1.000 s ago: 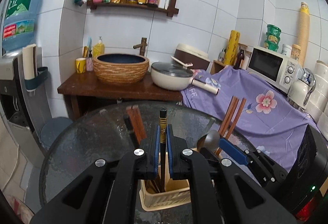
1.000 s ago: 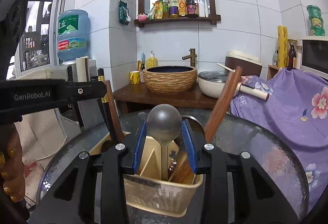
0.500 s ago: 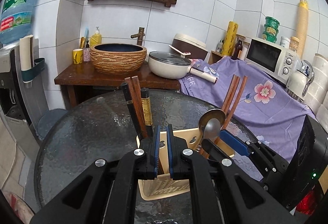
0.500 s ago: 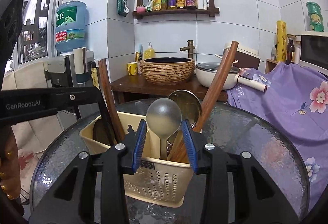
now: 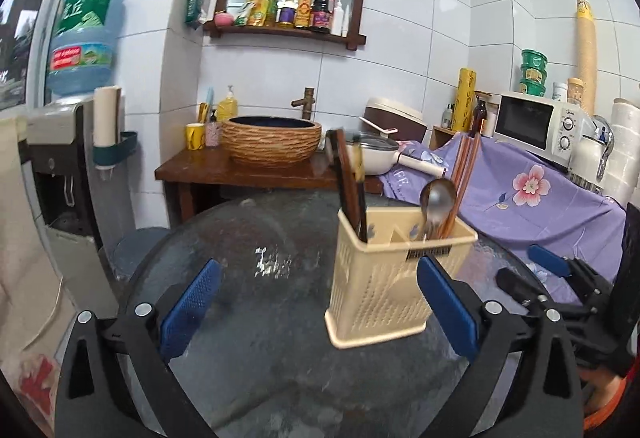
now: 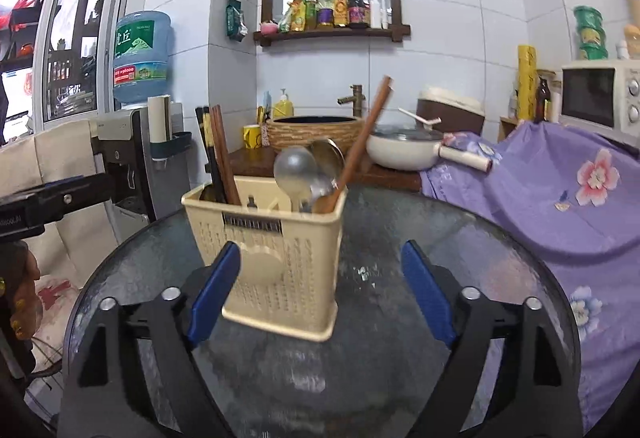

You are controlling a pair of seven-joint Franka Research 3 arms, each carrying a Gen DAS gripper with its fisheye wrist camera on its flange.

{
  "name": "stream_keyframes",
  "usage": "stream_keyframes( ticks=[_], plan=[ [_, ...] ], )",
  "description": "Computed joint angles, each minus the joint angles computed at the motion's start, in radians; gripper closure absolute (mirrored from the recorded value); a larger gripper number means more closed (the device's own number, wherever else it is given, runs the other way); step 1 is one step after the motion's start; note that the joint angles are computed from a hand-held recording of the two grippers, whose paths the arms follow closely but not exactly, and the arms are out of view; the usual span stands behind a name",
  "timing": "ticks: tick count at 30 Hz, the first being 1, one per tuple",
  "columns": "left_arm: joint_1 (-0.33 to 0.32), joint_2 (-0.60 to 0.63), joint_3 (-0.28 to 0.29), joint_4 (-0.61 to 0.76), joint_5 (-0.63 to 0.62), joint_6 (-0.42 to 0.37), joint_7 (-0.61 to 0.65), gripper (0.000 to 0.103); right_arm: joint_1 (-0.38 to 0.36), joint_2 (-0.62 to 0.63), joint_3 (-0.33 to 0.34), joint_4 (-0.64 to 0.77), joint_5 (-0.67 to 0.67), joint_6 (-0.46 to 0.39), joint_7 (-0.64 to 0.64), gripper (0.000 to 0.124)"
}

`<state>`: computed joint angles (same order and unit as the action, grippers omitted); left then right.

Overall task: Organize utensils
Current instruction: 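Open both tools to release the utensils and pull back from the holder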

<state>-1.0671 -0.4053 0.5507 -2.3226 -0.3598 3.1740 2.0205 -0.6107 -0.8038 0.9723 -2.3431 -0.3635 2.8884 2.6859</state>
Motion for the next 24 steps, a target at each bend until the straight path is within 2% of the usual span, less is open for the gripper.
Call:
stream_keyframes(
  ticks=[3, 6, 8, 12, 14, 19, 24],
  plan=[
    [0.031, -0.083, -0.021, -0.114, 0.015, 0.05, -0.017, 0.006, 0.11, -0.043, -0.045, -0.081, 0.035, -0.015, 0.026, 0.035],
    [0.05, -0.148, -0.045, -0.223, 0.044, 0.151, -0.05, 0.006, 0.189, -0.085, -0.061, -0.127, 0.049, -0.047, 0.052, 0.034],
    [0.069, -0.186, -0.063, -0.274, 0.08, 0.17, -0.055, 0.006, 0.235, -0.115, -0.059, -0.139, 0.048, -0.088, 0.066, 0.034],
    [0.188, -0.26, -0.173, -0.375, 0.135, 0.162, -0.085, 0.006, 0.312, -0.195, -0.042, -0.16, 0.037, -0.139, 0.109, 0.028],
    [0.216, -0.311, -0.195, -0.42, 0.16, 0.149, -0.103, 0.006, 0.345, -0.22, -0.032, -0.159, 0.03, -0.164, 0.117, 0.027],
    [0.248, -0.464, -0.204, -0.525, 0.23, 0.117, -0.139, 0.006, 0.422, -0.278, 0.002, -0.146, 0.026, -0.23, 0.135, 0.027],
    [0.264, -0.597, -0.18, -0.595, 0.291, 0.044, -0.179, 0.006, 0.487, -0.308, 0.023, -0.135, 0.032, -0.297, 0.145, 0.027]
  ],
)
